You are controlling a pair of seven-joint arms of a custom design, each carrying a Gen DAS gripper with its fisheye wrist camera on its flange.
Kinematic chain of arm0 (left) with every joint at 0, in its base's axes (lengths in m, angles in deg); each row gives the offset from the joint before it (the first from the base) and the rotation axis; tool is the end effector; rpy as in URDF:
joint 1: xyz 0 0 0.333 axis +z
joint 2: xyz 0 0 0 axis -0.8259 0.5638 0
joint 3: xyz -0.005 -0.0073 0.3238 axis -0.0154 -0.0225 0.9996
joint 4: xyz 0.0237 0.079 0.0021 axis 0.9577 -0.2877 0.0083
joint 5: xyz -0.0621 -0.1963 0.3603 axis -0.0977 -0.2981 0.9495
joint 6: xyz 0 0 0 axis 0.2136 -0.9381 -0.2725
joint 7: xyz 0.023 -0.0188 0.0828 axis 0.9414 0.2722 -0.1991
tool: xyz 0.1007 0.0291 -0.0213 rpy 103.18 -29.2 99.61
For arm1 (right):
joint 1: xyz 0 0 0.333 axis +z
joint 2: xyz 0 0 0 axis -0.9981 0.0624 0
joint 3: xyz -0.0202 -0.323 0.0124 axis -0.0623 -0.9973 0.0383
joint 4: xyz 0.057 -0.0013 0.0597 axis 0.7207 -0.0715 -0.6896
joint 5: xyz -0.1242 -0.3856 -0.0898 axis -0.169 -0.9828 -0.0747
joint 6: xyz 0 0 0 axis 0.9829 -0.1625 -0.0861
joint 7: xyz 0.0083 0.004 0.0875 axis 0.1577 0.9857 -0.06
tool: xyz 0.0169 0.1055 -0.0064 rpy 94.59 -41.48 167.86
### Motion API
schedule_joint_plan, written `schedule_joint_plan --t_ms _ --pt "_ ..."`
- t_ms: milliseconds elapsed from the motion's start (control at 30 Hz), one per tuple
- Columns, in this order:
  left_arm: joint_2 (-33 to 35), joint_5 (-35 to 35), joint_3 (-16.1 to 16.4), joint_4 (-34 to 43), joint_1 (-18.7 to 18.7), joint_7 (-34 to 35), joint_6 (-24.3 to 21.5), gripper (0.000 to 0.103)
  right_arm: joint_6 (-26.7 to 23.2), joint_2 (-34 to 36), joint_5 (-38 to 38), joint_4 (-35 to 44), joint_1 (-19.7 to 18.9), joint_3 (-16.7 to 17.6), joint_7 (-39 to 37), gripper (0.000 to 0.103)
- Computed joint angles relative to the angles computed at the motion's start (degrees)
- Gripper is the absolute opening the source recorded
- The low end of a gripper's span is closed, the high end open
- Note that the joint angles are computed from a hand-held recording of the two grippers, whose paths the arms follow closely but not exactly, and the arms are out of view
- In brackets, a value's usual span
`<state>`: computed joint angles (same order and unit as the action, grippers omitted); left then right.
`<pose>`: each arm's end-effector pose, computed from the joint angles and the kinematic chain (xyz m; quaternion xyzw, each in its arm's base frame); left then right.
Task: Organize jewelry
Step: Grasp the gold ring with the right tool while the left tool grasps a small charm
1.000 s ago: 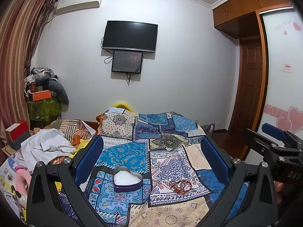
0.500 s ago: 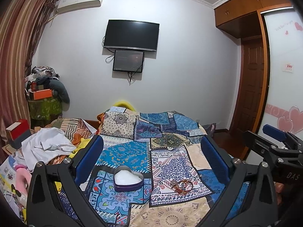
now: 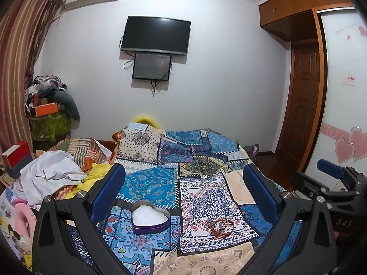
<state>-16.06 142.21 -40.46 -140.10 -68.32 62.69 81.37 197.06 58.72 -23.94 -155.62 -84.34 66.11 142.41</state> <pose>0.4092 -0.3456 0.5863 -0.5922 0.5346 -0.4568 0.3935 0.4096 0.1851 0.5740 -0.6443 0.5027 -0.3429 0.4633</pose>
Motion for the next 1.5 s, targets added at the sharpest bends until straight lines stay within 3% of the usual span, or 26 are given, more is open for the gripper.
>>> schedule_joint_plan --t_ms 100,333,567,700,833,967,1033,1200,1300,1433,1500 --pt "2.4 -1.6 0.6 1.5 0.1 2.2 0.2 0.103 -1.9 0.9 -0.5 1.0 -4.0 2.6 0.8 0.102" --pt "10.5 -8.9 3.5 6.2 -1.3 11.9 0.5 0.103 -6.4 4.7 -5.3 3.4 -9.0 3.2 3.5 0.102" --pt "18.3 -23.1 7.2 8.9 -2.9 25.4 6.2 0.103 -12.3 9.2 -11.1 6.2 -9.7 0.0 6.2 0.102" --pt "22.1 -31.2 8.1 10.0 -4.1 33.9 7.5 0.103 -15.4 12.0 -11.6 7.6 -4.1 -6.2 4.1 0.101" --pt "24.4 -39.1 8.6 10.5 -5.0 42.5 8.3 0.101 -18.2 14.2 -4.9 8.6 7.9 -17.4 -5.6 0.101" --pt "26.3 -43.2 9.1 11.5 -5.9 46.6 7.7 0.090 -20.6 16.5 0.8 10.4 12.6 -21.4 -13.2 0.097" --pt "26.9 -46.2 9.1 11.8 -5.9 49.4 7.8 0.084 -23.7 17.8 5.1 12.0 14.3 -23.0 -17.6 0.088" --pt "27.6 -52.7 8.5 11.5 -5.6 56.6 9.5 0.069 -28.6 20.6 8.4 15.2 13.4 -22.0 -21.6 0.067" --pt "28.4 -56.1 8.0 12.0 -5.6 61.1 10.0 0.059 -29.5 21.4 8.3 15.9 12.7 -21.3 -22.6 0.064" --pt "30.0 -60.8 7.4 13.2 -5.4 65.4 10.3 0.041 -31.3 22.6 8.9 17.2 12.2 -21.0 -24.1 0.051" --pt "30.3 -62.6 7.3 13.2 -5.4 66.6 11.1 0.037 -31.5 22.8 8.8 17.4 12.0 -20.8 -24.5 0.049"
